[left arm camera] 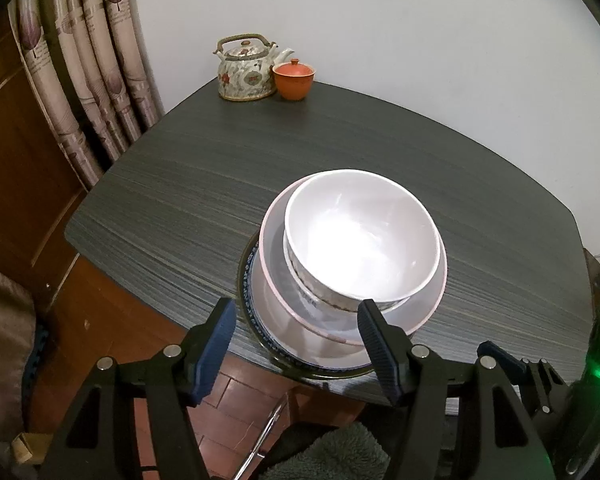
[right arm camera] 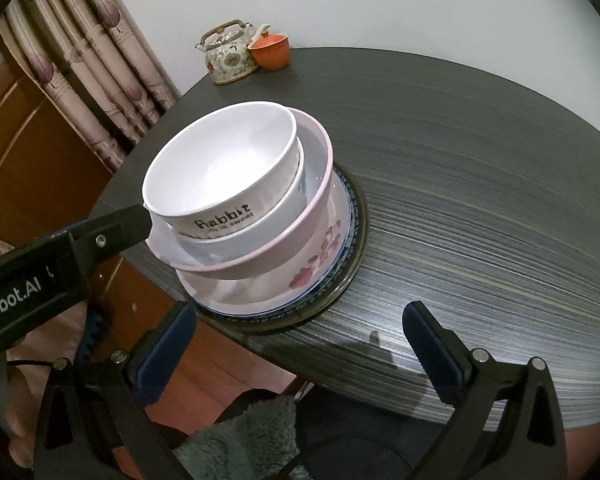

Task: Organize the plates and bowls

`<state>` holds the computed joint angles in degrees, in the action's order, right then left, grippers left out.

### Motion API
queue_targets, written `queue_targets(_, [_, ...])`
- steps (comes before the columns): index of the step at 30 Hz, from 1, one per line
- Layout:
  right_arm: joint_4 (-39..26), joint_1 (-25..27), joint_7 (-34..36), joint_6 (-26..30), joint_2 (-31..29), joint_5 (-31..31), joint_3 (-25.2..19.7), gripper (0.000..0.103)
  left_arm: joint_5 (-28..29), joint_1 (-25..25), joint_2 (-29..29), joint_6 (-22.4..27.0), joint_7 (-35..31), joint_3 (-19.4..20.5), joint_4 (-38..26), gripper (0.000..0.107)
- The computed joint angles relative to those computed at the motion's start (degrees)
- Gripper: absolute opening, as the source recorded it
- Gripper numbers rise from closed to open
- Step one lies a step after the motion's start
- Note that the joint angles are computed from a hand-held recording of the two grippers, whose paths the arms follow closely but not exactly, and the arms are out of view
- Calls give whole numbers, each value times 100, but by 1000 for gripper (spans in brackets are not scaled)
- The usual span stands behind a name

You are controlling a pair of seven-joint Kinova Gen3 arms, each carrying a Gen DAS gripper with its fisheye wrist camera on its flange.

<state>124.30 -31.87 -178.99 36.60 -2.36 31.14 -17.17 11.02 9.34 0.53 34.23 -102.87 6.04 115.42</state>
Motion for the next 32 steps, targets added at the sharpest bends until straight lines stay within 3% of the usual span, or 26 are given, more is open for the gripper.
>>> queue_targets(32, [-2,-34,241,-62,53,-197,36,103,131,-97,148,9,-188,-13,-85,65])
